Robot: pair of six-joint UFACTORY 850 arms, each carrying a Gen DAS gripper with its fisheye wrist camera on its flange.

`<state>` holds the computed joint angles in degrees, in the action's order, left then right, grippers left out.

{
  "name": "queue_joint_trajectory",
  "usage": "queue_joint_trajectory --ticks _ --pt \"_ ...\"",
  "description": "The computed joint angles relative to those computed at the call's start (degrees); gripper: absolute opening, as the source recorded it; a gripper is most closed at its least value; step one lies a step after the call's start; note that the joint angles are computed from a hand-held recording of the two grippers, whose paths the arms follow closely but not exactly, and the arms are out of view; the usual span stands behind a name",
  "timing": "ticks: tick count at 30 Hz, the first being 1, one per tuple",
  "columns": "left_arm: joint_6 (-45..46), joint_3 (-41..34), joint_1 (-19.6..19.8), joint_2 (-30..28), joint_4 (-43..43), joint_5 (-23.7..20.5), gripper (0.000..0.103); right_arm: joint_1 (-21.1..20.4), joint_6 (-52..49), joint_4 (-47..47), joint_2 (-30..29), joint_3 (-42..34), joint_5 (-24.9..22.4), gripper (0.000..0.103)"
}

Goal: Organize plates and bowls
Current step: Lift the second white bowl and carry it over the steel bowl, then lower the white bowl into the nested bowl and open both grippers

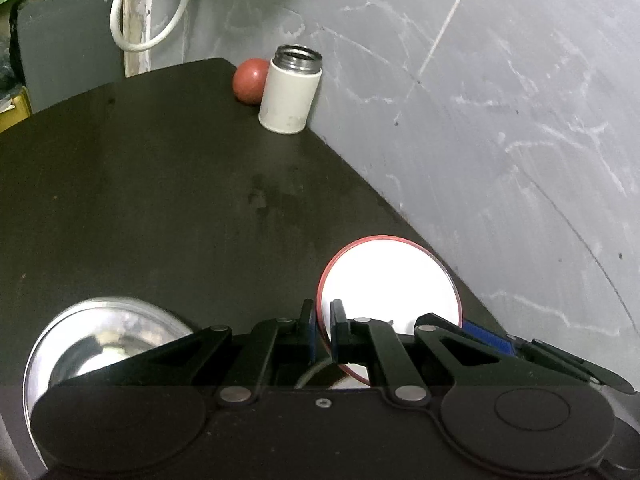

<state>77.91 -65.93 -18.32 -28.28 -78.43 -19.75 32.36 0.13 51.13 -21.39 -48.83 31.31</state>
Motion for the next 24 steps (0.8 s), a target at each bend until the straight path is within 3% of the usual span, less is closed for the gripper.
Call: queue_joint_trajectory --ticks 13,24 --pt "4.3 7.3 0.7 4.2 -0.7 -1.8 0.007 6.5 -2.1 10.2 2.1 3.8 1.9 0.020" --pt "4.6 9.3 0.6 5.1 0.4 -1.6 0.007 9.1 -2.8 15.1 2.3 4.9 1.9 0.020"
